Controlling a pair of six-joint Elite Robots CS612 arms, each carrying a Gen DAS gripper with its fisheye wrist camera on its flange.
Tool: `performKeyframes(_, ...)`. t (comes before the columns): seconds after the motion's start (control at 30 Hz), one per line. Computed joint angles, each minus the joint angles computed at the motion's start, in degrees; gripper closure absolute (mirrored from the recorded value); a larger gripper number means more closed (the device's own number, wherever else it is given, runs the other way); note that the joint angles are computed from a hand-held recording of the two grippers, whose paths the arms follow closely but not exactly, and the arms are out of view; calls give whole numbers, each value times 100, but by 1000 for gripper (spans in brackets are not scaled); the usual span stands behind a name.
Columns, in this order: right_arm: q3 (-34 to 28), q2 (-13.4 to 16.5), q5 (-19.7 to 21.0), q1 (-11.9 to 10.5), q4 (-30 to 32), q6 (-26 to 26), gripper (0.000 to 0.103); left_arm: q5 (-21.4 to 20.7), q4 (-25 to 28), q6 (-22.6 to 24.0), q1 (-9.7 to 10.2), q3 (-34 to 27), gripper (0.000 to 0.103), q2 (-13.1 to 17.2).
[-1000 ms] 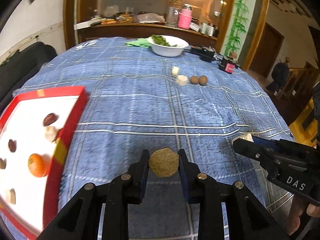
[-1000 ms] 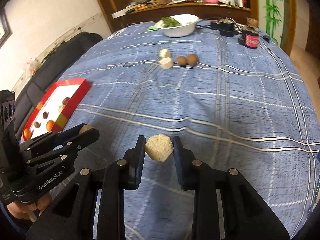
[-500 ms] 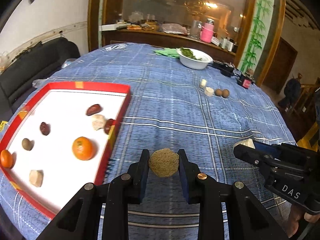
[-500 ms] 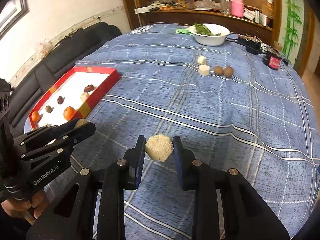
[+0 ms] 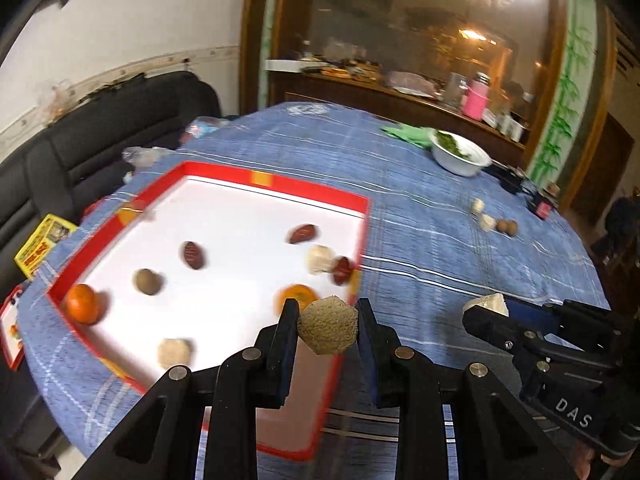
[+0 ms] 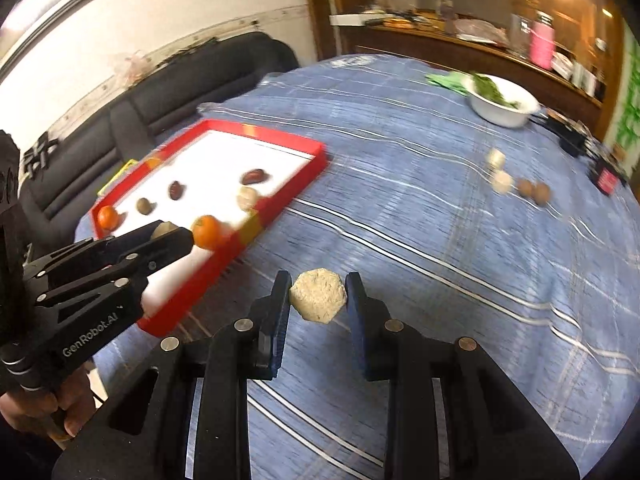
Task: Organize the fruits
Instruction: 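Carry both tan cubes in both grippers over the tray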
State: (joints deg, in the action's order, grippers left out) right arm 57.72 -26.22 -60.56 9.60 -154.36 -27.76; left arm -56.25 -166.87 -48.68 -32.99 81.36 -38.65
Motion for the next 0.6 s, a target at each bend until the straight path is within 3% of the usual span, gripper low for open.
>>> performKeyframes(0.33,-306,108,308,312,211,-329,76,343,522,-714,230,307,76,-213)
performKeyframes(0.6,-836,387,247,531,435,-351,76,405,1006,-1144,445,277,76,-222)
